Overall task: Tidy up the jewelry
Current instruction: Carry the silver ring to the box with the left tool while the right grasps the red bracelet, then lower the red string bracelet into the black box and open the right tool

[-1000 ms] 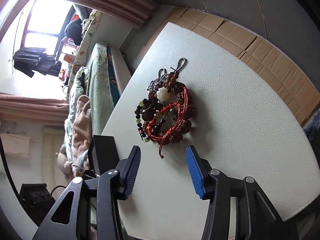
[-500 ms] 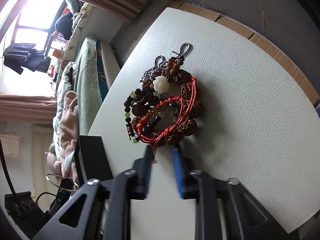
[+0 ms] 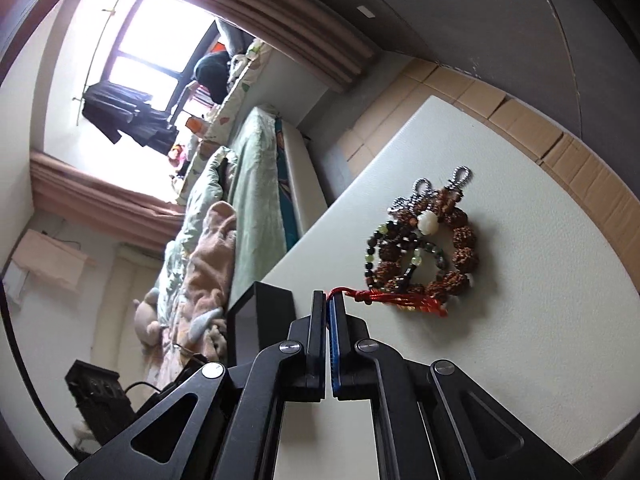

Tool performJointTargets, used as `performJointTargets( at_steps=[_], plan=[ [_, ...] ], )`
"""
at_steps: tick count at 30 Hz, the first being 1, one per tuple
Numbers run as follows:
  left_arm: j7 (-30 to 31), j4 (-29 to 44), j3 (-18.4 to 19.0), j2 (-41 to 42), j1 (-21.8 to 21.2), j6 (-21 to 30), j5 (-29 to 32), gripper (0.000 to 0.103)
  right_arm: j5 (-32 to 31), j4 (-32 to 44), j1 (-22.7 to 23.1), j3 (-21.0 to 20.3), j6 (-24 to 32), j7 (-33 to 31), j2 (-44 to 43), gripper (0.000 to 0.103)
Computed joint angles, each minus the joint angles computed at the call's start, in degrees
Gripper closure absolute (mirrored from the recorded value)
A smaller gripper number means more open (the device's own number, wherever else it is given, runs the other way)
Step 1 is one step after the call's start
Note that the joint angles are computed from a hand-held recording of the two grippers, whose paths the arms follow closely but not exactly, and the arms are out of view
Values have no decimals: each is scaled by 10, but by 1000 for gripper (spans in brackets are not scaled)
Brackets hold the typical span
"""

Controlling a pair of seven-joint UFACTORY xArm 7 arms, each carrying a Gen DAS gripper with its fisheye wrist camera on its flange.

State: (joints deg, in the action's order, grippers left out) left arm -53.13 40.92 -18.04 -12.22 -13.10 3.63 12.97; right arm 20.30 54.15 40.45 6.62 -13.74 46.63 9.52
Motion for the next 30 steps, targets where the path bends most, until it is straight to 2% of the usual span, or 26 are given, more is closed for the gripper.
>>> performJointTargets(
  at_steps=[2, 4, 7, 9, 10, 12, 14, 19, 20, 21, 22, 23, 24, 25, 27, 30],
  plan=[
    [-2, -3, 3, -2, 3, 2, 0, 102, -2, 4, 5, 2, -19, -7, 2, 99],
    [-11, -4, -1, -1, 15, -1, 6, 102, 23, 20, 33, -17, -24, -36, 9, 99],
    [-29, -2, -9, 3, 40, -12, 19, 102, 7, 40, 11, 12, -39, -36, 24, 99],
    [-47, 8, -15, 12, 58, -10, 32, 102, 12, 53, 20, 10, -43, -49, 34, 99],
    [-42, 10, -1, 19, 49, -18, 22, 102, 9, 63, 18, 13, -43, -51, 41, 99],
    [6, 12, 52, 34, -5, -27, -38, 101, -6, 82, 6, 28, -42, -46, 57, 99],
    [44, 16, 82, 41, -38, -13, -93, 100, -18, 103, 4, 32, -34, -44, 71, 99],
    [93, 30, 98, 52, -54, 25, -162, 99, -92, 155, -46, 84, -23, -18, 114, 99],
    [107, 30, 103, 52, -59, 29, -180, 96, -104, 166, -50, 90, -20, -16, 121, 99],
    [117, 27, 105, 50, -62, 30, -195, 83, -123, 182, -64, 105, -16, -13, 134, 99],
    [123, 24, 106, 48, -64, 27, -208, 59, -139, 197, -75, 119, -13, -11, 145, 99],
    [120, 16, 104, 41, -60, 18, -212, 46, -159, 220, -89, 137, -2, -11, 162, 99],
    [102, 6, 94, 33, -47, 9, -200, 26, -176, 243, -102, 154, 10, -14, 178, 99],
    [64, -6, 71, 20, -16, -1, -165, 18, -187, 262, -107, 164, 18, -18, 192, 99],
    [13, -17, 38, 0, 30, -1, -115, 17, -206, 307, -119, 190, 38, -32, 225, 99],
    [-49, -31, 8, -26, 78, 16, -65, 17, -213, 367, -114, 208, 67, -58, 266, 99]
  ],
)
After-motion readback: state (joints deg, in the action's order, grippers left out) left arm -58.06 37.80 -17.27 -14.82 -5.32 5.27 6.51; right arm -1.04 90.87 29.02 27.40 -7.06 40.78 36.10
